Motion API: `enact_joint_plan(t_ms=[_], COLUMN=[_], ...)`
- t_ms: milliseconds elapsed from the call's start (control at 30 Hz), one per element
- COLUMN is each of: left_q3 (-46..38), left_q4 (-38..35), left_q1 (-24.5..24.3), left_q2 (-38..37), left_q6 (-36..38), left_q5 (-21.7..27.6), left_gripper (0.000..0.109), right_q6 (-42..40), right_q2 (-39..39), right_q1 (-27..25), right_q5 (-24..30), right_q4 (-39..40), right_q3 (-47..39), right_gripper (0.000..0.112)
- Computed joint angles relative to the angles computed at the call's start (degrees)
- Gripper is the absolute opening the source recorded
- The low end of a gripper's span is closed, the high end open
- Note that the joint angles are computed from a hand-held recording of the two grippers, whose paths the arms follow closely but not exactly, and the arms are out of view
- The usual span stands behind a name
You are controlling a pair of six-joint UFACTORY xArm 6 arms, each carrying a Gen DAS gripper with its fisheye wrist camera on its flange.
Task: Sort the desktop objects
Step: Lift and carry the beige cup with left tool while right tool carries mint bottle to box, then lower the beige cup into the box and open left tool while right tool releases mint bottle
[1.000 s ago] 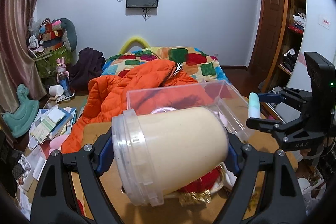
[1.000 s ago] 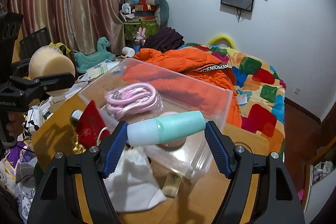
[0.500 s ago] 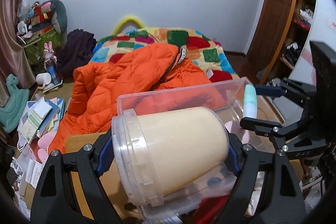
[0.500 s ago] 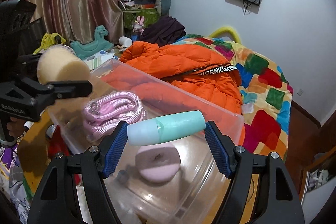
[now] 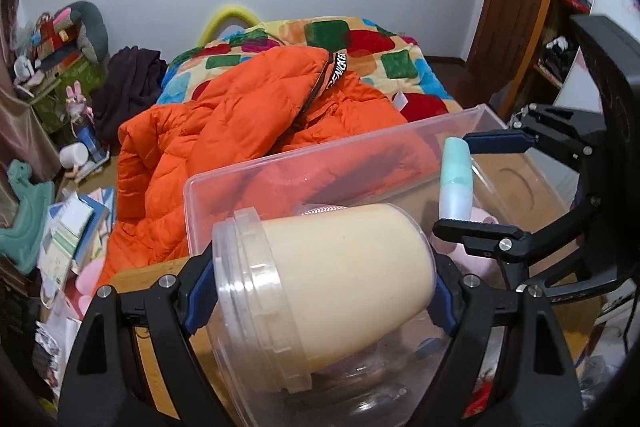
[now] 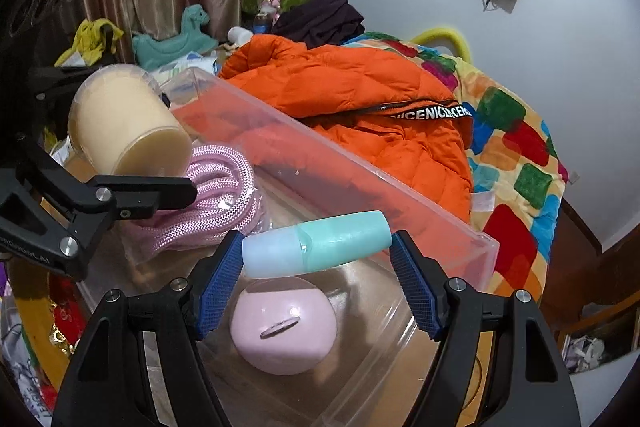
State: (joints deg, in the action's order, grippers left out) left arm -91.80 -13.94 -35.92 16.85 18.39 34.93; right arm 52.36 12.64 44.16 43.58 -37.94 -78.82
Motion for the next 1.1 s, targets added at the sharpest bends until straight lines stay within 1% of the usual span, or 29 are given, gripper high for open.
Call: enact_joint_plan(t_ms=[167, 267, 367, 533, 633, 767, 867, 1000, 1100], left_q3=[1.0, 0.7, 0.7, -0.7, -0.2, 1.4, 3.1, 5.8, 8.7], left_q4=[0.2, 1.3, 1.9, 0.1, 1.5, 2.2, 3.7, 4.8, 6.7], left_q1=[-0.1, -0.2, -0.2, 0.3, 0.0, -0.2, -0.3, -0.5, -0.8], left_q2=[-0.5, -0.3, -0.3, 0.6, 0.2, -1.2, -2.8, -5.7, -8.7], left_q6=[0.2, 0.2, 0.1, 0.2, -0.7, -0.5, -1.3, -1.9, -2.7], left_q5=[-0.9, -0.4, -0.9, 0.2, -0.2, -1.4, -2.9, -4.6, -6.4], left_gripper=[0.084, 0.084, 0.084, 0.085, 0.085, 0.085, 0.086, 0.091, 0.091], right_q6=[-4.6, -6.5, -8.1, -8.5, -8.7, -7.7, -4.7, -1.1, 1.0], right_q2=[2.2, 3.2, 4.1, 4.4, 4.4, 4.4, 3.7, 1.9, 0.7], right_q1=[0.5, 0.7, 1.3, 1.7, 1.5, 1.8, 2.5, 3.4, 4.8], right_q5=[3.3, 5.2, 7.3, 8.2, 8.5, 9.1, 9.4, 9.6, 11.6], right_q4=[2.3, 3.1, 2.2, 2.1, 2.6, 1.5, -1.2, -2.7, -4.6], right_q3=[-2.9, -4.3, -5.6, -6.1, -6.2, -6.2, -5.6, -4.3, -4.3], right_gripper=[0.071, 0.071, 0.071, 0.071, 0.072, 0.073, 0.075, 0.076, 0.077])
